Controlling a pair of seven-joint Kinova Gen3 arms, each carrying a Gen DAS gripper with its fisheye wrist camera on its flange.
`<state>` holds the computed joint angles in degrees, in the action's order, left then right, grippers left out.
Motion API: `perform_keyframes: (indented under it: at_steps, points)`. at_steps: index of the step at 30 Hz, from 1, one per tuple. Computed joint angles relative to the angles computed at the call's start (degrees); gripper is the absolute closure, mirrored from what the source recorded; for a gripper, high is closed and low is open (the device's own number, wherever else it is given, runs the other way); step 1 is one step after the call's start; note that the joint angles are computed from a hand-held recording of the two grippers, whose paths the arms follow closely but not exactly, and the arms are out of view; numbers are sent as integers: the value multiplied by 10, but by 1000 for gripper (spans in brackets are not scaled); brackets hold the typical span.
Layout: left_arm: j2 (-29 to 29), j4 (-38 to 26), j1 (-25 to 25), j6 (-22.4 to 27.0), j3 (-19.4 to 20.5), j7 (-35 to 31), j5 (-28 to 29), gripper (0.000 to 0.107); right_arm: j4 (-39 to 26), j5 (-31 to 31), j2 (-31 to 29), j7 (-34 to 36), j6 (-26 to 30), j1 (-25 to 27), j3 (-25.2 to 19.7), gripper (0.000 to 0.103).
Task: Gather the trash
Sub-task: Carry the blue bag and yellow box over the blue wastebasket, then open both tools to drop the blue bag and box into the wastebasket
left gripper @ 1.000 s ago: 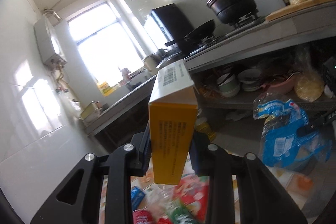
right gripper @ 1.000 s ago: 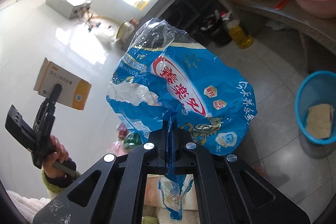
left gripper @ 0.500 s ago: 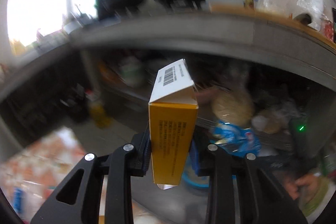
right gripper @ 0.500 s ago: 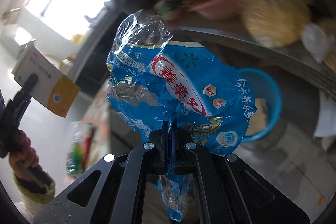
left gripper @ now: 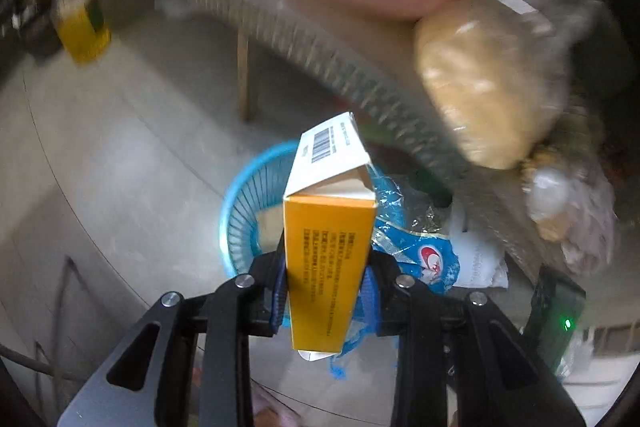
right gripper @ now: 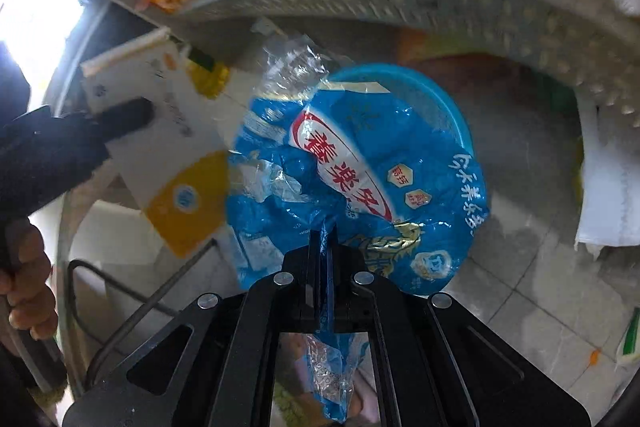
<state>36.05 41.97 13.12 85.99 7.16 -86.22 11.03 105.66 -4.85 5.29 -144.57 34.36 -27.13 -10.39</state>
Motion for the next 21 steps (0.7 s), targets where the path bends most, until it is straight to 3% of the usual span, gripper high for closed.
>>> perform_keyframes:
  at_steps: [8,10,12,16,21]
  points:
    - [94,-59,19,39,-10,41,-19,75,-45,-62,80,75,17,35,9,102]
    - [101,-61,24,38,-15,47,-28,69,-59,-69,101,89,23,42,10,97]
    - [121,-91,29,55,-16,58,-32,54,-81,-79,124,105,38,50,10,95]
    - [127,-115,28,69,-13,58,-31,48,-92,-77,149,112,38,47,18,68]
    - [104,-108,22,60,-13,60,-28,46,-113,-50,154,101,54,34,29,60]
